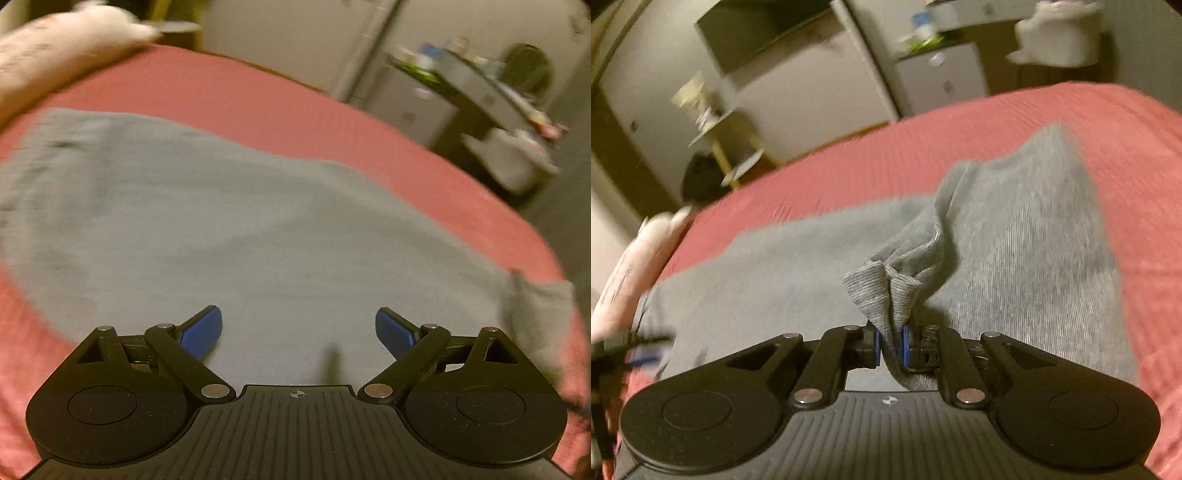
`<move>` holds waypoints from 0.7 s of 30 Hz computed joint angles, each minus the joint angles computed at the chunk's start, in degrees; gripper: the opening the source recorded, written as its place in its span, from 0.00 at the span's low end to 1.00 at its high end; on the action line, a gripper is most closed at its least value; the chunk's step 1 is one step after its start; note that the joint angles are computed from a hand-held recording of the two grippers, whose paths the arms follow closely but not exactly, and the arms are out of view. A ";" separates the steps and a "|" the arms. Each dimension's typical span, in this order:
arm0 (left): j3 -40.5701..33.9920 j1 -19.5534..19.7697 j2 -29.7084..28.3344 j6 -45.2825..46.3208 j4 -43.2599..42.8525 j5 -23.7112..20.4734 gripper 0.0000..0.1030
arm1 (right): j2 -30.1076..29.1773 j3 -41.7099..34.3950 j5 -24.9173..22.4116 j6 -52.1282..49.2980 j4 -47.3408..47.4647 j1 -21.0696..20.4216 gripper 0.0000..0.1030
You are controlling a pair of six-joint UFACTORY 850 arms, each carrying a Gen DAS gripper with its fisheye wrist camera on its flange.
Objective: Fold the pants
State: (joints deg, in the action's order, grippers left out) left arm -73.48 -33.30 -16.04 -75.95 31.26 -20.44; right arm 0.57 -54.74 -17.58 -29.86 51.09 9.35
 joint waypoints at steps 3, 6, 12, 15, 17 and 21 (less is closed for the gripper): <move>-6.11 -1.45 -4.54 13.59 -10.92 2.14 0.92 | -2.45 -1.70 -7.73 8.10 -12.32 1.71 0.21; -11.01 -2.43 -8.59 31.57 -25.80 4.35 0.92 | -1.43 -1.95 -9.25 10.34 -12.92 1.60 0.59; -18.65 -2.30 -15.47 63.68 -61.78 4.21 0.84 | 6.12 4.69 -2.93 -0.98 9.85 -5.33 0.69; -23.91 -1.73 -20.05 79.48 -77.91 0.53 0.79 | 5.87 6.46 1.56 13.03 1.92 -7.07 0.22; -28.54 -1.43 -23.50 80.73 -79.71 -2.95 0.76 | 2.98 6.81 1.37 24.90 -4.24 -8.70 0.07; -35.85 -1.47 -28.71 78.06 -77.10 -6.88 0.76 | 6.64 10.87 9.55 24.39 5.99 -8.61 0.16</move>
